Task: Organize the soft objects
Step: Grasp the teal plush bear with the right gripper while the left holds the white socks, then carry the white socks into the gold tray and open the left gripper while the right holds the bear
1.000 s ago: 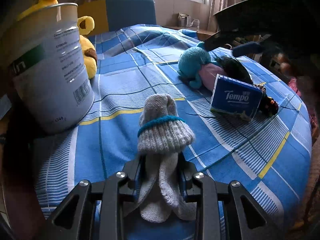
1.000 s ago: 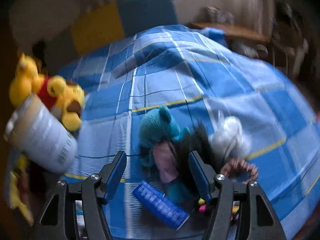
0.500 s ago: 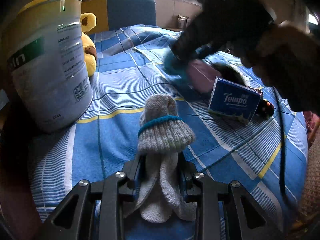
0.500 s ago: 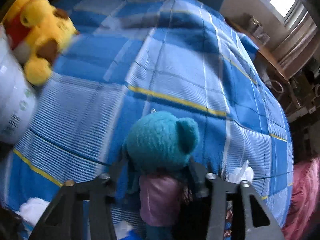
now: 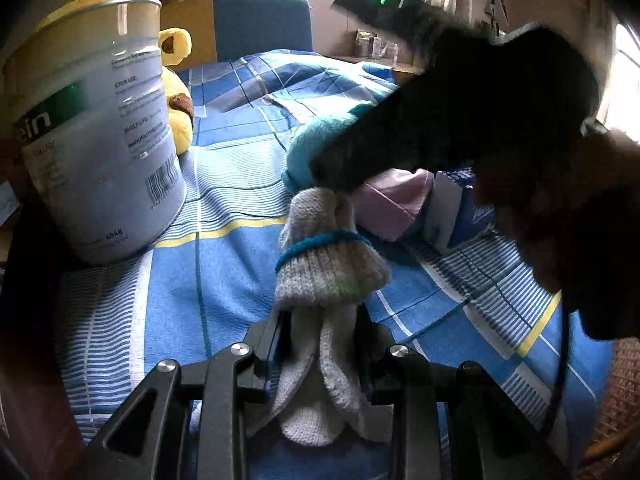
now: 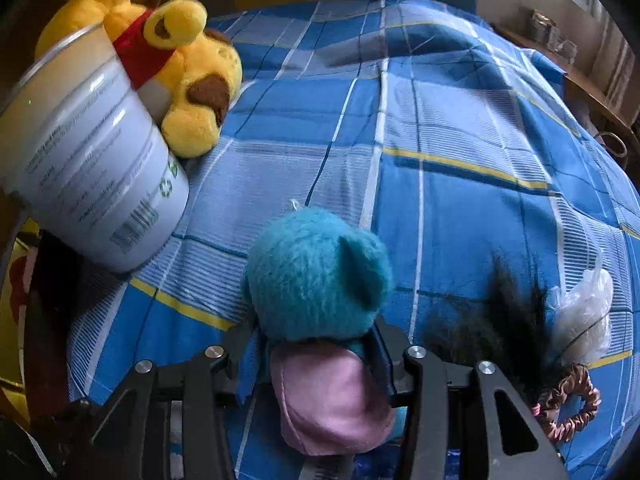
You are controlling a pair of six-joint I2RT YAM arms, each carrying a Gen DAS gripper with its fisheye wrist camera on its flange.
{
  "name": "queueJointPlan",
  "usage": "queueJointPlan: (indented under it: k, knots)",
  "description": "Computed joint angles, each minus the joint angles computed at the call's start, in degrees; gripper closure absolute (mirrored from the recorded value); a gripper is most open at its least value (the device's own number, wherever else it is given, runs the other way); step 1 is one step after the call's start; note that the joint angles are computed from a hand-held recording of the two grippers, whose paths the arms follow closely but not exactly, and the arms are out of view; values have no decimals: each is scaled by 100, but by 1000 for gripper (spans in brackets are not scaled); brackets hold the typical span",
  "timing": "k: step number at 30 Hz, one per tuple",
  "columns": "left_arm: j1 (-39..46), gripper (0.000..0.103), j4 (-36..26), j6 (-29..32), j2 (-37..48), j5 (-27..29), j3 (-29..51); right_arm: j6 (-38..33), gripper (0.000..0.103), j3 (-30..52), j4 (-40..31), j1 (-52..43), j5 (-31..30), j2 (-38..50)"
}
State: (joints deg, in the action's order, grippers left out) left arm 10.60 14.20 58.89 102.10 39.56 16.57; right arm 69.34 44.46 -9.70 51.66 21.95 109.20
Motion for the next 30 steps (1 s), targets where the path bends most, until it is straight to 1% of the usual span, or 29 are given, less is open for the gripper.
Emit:
queueJointPlan:
  k: [1, 4, 8, 10, 11, 13, 15, 16, 17, 18, 20, 21, 22, 26, 27, 28, 30]
  knots:
    - [-4, 72, 17, -5, -14, -3, -18, 26, 56, 9, 64, -1, -137, 111]
    - [-9, 72, 38, -12, -43, -14, -50, 21, 59, 216, -249, 72, -29, 233]
    - [-41, 72, 29, -44, -125, -65, -91, 89, 60, 370, -457, 185, 88, 306]
    - [-71, 73, -258, -77, -231, -114, -5, 111, 60, 369, -434, 238, 119, 317]
    - [-91, 74, -434, -101, -278, -142, 68, -9, 60, 324, -306, 136, 108, 332]
    - [-75, 75, -932, -8, -421, -206, 233, -50, 60, 324, -310, 127, 132, 296]
    - [54, 77, -1678, 102, -527, -225, 506, -83, 60, 296, -291, 148, 156, 281]
    - [186, 77, -2310, 229, -582, -182, 739, -191, 60, 281, -203, 58, 137, 315]
    - [318, 77, -2688, 397, -688, -102, 836, -189, 60, 283, -212, 72, 153, 316]
    - [425, 77, -2903, 548, -787, -39, 879, -209, 60, 282, -180, 68, 162, 343]
    - [808, 77, -3788, 1136, -1097, 159, 1092, -230, 60, 256, -119, 76, 173, 355]
    - [953, 77, -4086, 1344, -1141, 230, 1193, -219, 60, 250, -115, 82, 175, 351]
    - [1219, 77, -4623, 1708, -1210, 325, 1399, -243, 60, 236, -103, 68, 177, 350]
    - [2089, 77, -6227, 2576, -997, 502, 2378, -231, 60, 291, -244, 140, 254, 354]
    - [2252, 77, -6459, 2671, -899, 519, 2591, -230, 60, 300, -273, 154, 273, 354]
    - [2537, 77, -6885, 2788, -700, 589, 3041, -219, 60, 322, -316, 172, 297, 360]
    - [2859, 76, -7250, 2868, -450, 695, 3612, -214, 60, 374, -394, 204, 346, 391]
